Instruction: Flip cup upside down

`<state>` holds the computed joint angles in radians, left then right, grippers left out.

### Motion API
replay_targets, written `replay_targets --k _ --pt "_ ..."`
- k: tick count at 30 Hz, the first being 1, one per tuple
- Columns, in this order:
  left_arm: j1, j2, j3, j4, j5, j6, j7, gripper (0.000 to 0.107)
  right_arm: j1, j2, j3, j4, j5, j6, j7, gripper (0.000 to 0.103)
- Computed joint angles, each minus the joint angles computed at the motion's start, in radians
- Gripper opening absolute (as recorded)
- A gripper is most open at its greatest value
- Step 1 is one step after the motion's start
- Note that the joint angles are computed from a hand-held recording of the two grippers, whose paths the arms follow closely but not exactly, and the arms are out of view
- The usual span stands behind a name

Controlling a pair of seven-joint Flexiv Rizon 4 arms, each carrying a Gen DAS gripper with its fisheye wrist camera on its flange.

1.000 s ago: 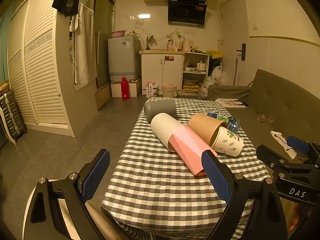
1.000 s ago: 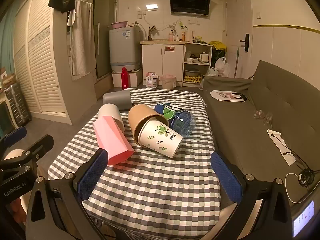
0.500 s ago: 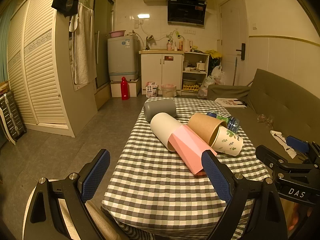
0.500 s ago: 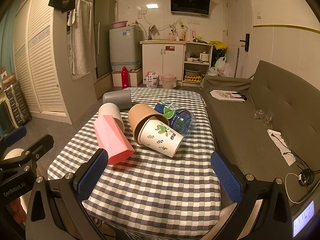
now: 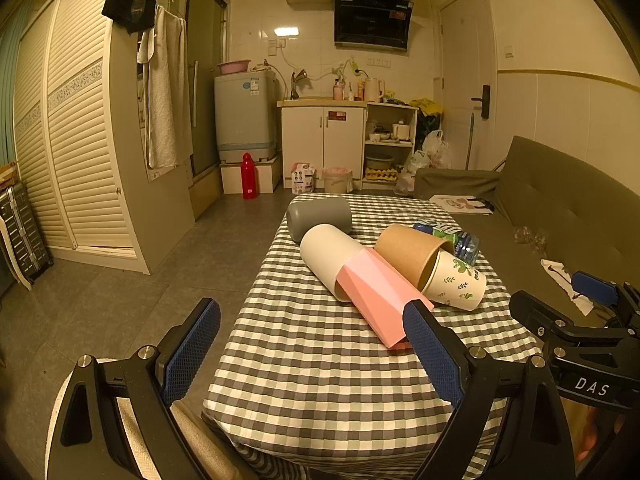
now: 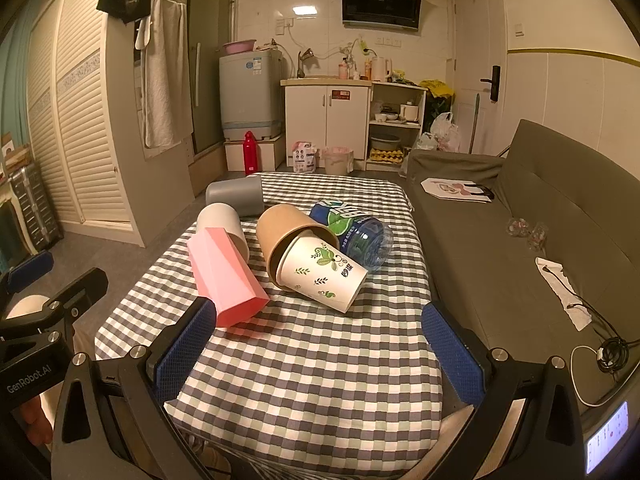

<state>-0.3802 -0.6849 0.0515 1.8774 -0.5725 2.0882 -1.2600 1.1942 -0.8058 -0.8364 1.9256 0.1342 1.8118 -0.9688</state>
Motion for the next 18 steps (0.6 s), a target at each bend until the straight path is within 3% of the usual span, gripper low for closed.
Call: replay_targets --k 18 --pt "-0.001 -0.003 0.002 -0.001 0.002 0.000 -0.002 0.095 -0.011 -0.005 0.010 -0.007 -0.007 -0.004 0.004 0.103"
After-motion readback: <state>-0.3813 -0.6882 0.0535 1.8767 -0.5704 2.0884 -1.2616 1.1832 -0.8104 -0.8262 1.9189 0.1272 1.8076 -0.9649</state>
